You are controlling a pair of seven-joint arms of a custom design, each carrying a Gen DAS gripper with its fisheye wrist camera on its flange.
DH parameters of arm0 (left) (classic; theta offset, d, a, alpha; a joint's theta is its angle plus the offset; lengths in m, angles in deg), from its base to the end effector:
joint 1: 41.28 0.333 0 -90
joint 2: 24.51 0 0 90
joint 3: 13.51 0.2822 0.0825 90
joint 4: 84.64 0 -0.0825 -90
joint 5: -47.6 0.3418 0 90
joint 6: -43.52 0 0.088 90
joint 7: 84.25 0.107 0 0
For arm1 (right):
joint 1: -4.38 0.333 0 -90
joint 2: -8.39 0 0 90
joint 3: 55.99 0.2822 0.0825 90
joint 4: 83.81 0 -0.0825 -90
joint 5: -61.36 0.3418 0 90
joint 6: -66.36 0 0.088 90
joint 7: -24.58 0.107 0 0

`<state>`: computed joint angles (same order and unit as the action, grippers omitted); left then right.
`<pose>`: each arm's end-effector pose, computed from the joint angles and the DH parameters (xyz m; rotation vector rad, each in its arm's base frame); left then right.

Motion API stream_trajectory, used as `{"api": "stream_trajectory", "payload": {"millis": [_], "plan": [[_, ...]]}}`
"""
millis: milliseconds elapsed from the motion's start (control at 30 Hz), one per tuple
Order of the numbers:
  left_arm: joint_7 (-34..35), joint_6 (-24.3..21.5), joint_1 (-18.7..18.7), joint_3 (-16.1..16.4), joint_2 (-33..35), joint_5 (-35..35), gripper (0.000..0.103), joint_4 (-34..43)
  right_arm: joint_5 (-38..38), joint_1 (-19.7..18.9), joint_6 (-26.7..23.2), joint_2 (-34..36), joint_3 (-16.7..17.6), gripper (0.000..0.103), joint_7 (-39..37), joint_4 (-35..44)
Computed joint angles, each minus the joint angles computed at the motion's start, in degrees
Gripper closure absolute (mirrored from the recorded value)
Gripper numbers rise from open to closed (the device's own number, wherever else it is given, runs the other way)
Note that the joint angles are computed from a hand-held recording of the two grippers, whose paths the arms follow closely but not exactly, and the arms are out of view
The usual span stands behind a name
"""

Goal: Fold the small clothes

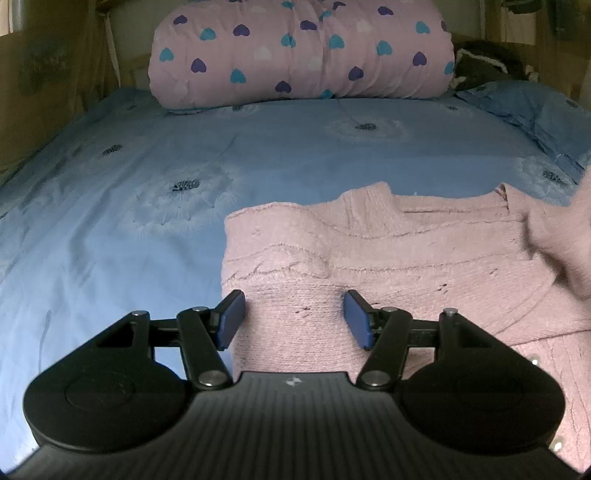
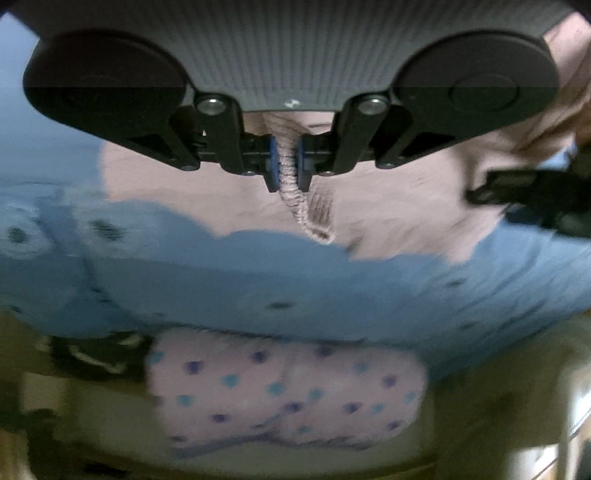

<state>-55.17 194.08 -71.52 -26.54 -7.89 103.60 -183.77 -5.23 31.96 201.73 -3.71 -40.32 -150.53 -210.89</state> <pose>0.4558 -0.4369 0.4639 -1.3607 2.0148 -0.8386 0.3609 0.3320 0.4905 -1.4976 1.7421 -0.9888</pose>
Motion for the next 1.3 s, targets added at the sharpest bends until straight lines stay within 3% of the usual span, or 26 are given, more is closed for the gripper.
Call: {"api": "stream_trajectory", "payload": {"millis": [133, 300, 333, 400, 433, 667, 767, 900, 1000, 1133, 1300], "plan": [[0.5, -0.5, -0.2, 0.0, 0.5, -0.3, 0.037, 0.6, 2.8, -1.6, -4.3, -4.2, -0.9, 0.090, 3.3, -3.9], [1.2, -0.9, -0.6, 0.1, 1.1, 0.0, 0.036, 1.2, 8.5, -4.2, -3.4, -5.7, -3.1, 0.087, 5.1, -9.0], [1.3, -1.0, -0.6, 0.2, 1.2, 0.1, 0.035, 1.3, 8.8, -4.7, -3.7, -5.7, -3.0, 0.086, 6.6, -9.7], [1.4, -1.3, -0.7, 0.3, 1.4, 0.1, 0.032, 1.6, 7.3, -5.9, -3.9, -6.7, -2.7, 0.068, 11.3, -11.7], [1.6, -1.2, -0.6, 0.3, 1.6, -0.1, 0.031, 1.7, 7.2, -6.3, -4.1, -6.9, -2.6, 0.065, 12.7, -11.9], [2.3, -1.0, -0.4, 0.4, 1.7, -1.3, 0.031, 1.9, 5.4, -6.2, -8.3, -11.3, -0.2, 0.065, 18.6, -14.4], [3.3, -0.8, -0.2, 0.3, 1.4, -1.5, 0.030, 1.5, 2.9, -5.1, -5.9, -12.4, 0.3, 0.065, 18.3, -15.0], [5.6, -0.1, 0.3, 0.7, 0.9, 0.3, 0.022, 0.3, 0.7, -5.0, 1.8, -10.1, -1.2, 0.066, 14.0, -13.9], [6.5, 2.2, 1.7, 0.4, 0.2, -1.4, 0.021, -1.2, 7.2, -4.5, -0.5, -6.0, -2.1, 0.067, 5.8, -11.7], [6.5, 3.3, 2.1, 0.4, -1.0, -1.3, 0.021, -2.7, 6.0, -4.9, -3.7, -5.7, -1.5, 0.063, 6.0, -12.1], [6.0, 3.3, 2.2, -0.8, -4.9, -0.8, 0.021, -6.3, 7.9, -3.9, -2.2, -10.6, -1.3, 0.062, 8.1, -15.1]]}}
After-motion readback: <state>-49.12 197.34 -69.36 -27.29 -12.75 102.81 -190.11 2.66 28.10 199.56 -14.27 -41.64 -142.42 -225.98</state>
